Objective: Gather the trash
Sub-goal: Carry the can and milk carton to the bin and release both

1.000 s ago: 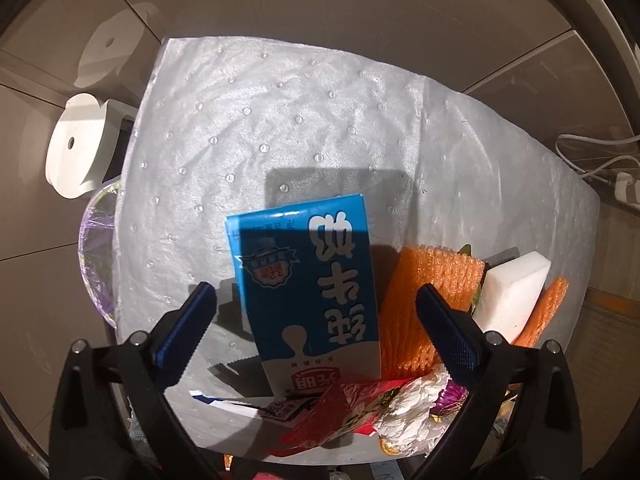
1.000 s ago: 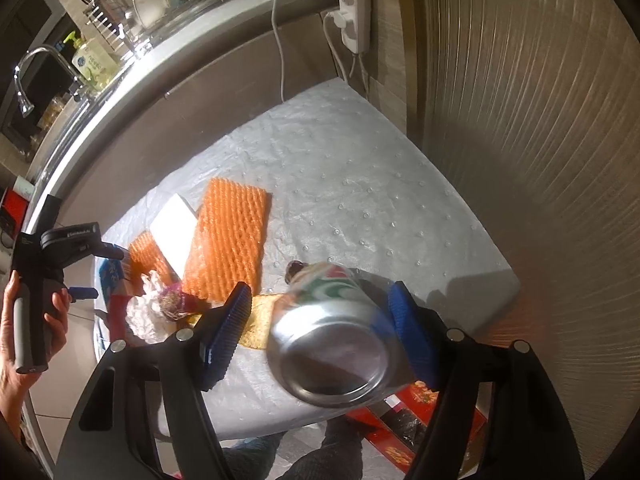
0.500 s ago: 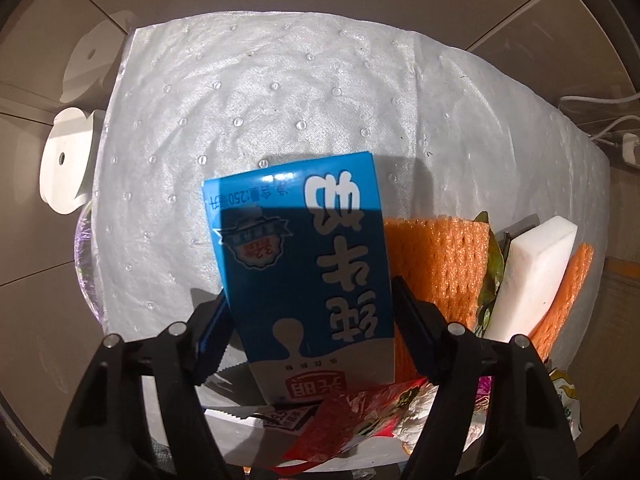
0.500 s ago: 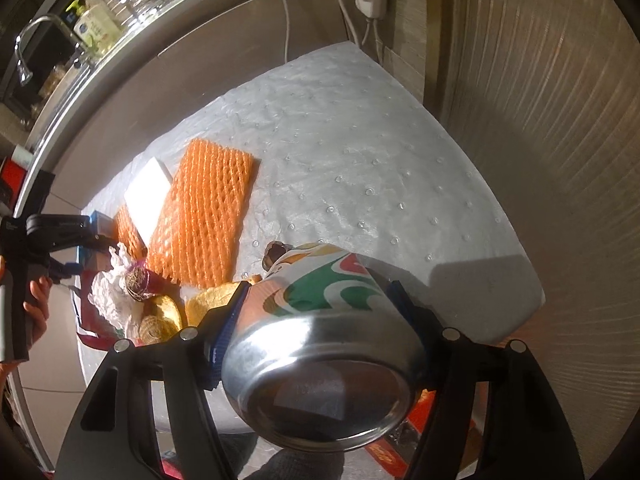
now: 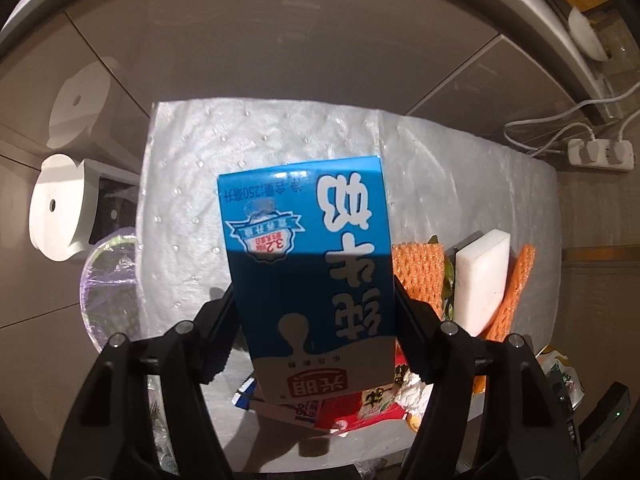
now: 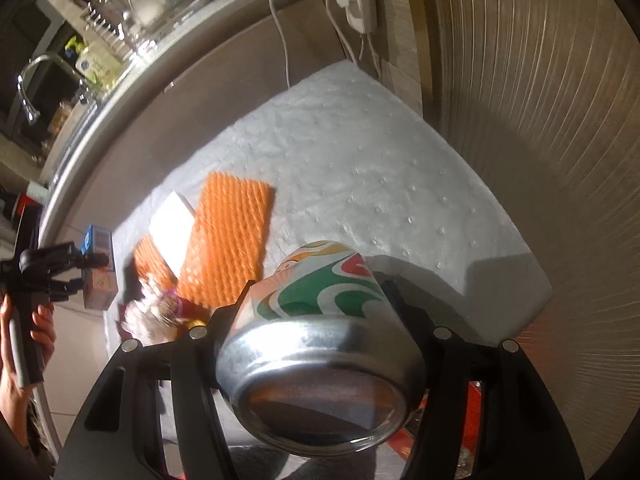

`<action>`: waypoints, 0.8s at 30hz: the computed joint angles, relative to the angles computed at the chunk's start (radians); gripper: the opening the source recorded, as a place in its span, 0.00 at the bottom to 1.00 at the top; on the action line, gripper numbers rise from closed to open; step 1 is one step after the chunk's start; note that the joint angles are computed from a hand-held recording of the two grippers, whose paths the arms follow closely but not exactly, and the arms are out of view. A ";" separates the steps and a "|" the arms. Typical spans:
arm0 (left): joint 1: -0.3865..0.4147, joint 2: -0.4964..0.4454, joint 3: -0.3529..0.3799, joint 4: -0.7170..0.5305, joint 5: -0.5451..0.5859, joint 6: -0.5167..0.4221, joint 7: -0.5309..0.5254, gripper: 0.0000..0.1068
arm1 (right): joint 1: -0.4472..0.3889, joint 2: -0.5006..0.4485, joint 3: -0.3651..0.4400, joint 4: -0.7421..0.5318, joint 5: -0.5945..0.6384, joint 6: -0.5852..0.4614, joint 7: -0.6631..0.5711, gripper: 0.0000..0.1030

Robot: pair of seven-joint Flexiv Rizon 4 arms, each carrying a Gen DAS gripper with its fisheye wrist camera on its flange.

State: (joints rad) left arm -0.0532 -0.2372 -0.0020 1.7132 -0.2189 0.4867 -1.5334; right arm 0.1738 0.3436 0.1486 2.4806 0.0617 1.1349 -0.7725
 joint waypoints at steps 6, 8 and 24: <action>0.066 0.128 0.048 0.079 -0.061 0.034 0.130 0.62 | 0.092 -0.022 0.009 -0.112 0.046 0.024 -0.045 0.60; 0.096 0.163 0.070 0.088 -0.057 0.017 0.168 0.62 | 0.154 -0.069 0.020 -0.170 0.083 0.048 -0.074 0.60; 0.349 0.252 0.214 0.151 -0.013 0.008 0.585 0.62 | 0.466 -0.831 0.177 -0.849 0.076 -0.080 -0.213 0.60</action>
State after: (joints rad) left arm 0.2961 0.0150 0.2115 1.8641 -0.2322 0.4951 -0.9488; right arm 0.6393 -0.4879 0.3253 1.6318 0.1379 1.0552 -0.9855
